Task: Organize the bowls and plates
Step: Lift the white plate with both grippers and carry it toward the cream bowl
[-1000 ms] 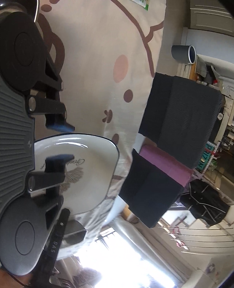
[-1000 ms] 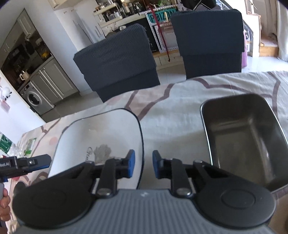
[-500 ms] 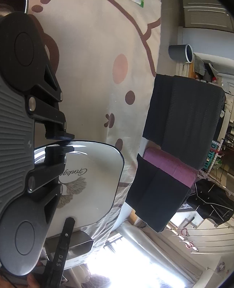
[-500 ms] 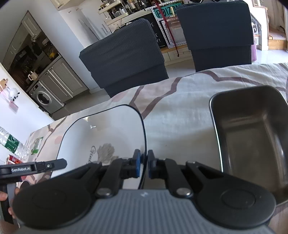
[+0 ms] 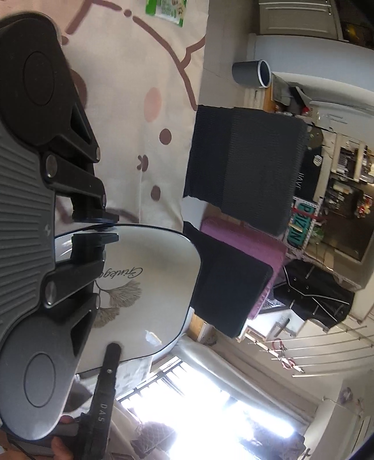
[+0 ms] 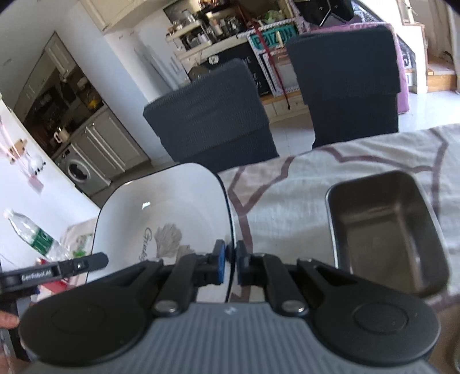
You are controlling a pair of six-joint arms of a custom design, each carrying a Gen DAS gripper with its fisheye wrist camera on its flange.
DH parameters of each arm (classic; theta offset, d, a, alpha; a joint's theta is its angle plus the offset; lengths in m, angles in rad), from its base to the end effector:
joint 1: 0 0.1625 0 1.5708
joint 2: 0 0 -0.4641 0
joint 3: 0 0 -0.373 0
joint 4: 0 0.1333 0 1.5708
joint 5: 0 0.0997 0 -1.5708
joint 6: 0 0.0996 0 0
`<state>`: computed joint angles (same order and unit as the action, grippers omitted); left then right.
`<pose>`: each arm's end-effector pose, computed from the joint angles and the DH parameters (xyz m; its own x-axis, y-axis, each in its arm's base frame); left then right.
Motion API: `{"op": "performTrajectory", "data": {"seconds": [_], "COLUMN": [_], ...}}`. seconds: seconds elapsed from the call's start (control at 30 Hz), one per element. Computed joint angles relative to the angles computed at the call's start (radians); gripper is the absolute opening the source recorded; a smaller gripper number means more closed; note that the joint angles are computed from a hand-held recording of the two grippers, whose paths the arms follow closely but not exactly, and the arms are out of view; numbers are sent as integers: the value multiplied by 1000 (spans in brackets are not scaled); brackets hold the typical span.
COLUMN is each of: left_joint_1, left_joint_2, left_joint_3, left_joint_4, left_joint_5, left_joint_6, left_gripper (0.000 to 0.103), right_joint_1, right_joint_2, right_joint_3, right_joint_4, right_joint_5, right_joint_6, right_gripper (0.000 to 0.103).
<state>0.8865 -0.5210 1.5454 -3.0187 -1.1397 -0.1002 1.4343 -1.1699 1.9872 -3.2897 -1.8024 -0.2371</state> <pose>-0.3224 -0.6719 0.0333 -0.8661 0.3684 -0.3379 0.4921 0.7470 -0.4470 0.0313 -0.5839 0.3358 -0.9333 0.1577 0.3226 -0.1387 0.6704 -0.7289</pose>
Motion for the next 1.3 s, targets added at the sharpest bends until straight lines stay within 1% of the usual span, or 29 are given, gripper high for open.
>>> {"op": "performTrajectory", "data": {"seconds": [0.1,0.23,0.33,0.43,0.6,0.7,0.87,1.0,1.13,1.23,1.27,1.3], "left_joint_1": [-35,-86,-129,-176,-251,-283,-317,-332,-330,-321,-317,-309], "left_joint_2": [-45,-113,-159,-206,-279,-313,-362,-389,-401,-401,-402,-402], "left_joint_3": [62,161,230,300,414,475,569,643,693,715,718,716], "left_joint_4": [-4,-40,-73,-90,-115,-117,-115,-118,-105,-81,-68,-44], "left_joint_5": [14,16,36,53,72,80,72,71,61,53,48,37], "left_joint_6": [-40,-93,-114,-146,-198,-240,-307,-355,-401,-421,-429,-438], "left_gripper": [6,6,6,6,6,6,6,6,6,6,6,6], "right_joint_1": [18,54,70,89,103,105,115,116,81,45,34,17], "right_joint_2": [-52,-124,-192,-254,-337,-381,-447,-476,-492,-473,-459,-452], "right_joint_3": [34,89,138,189,274,326,408,461,518,549,556,555], "right_joint_4": [2,6,19,19,-3,-15,-9,7,9,-7,-15,3], "right_joint_5": [10,-4,12,12,17,26,16,3,30,49,49,56], "right_joint_6": [2,5,15,11,14,29,59,87,99,93,103,110], "right_gripper": [10,10,10,10,10,10,10,10,10,10,10,10]}}
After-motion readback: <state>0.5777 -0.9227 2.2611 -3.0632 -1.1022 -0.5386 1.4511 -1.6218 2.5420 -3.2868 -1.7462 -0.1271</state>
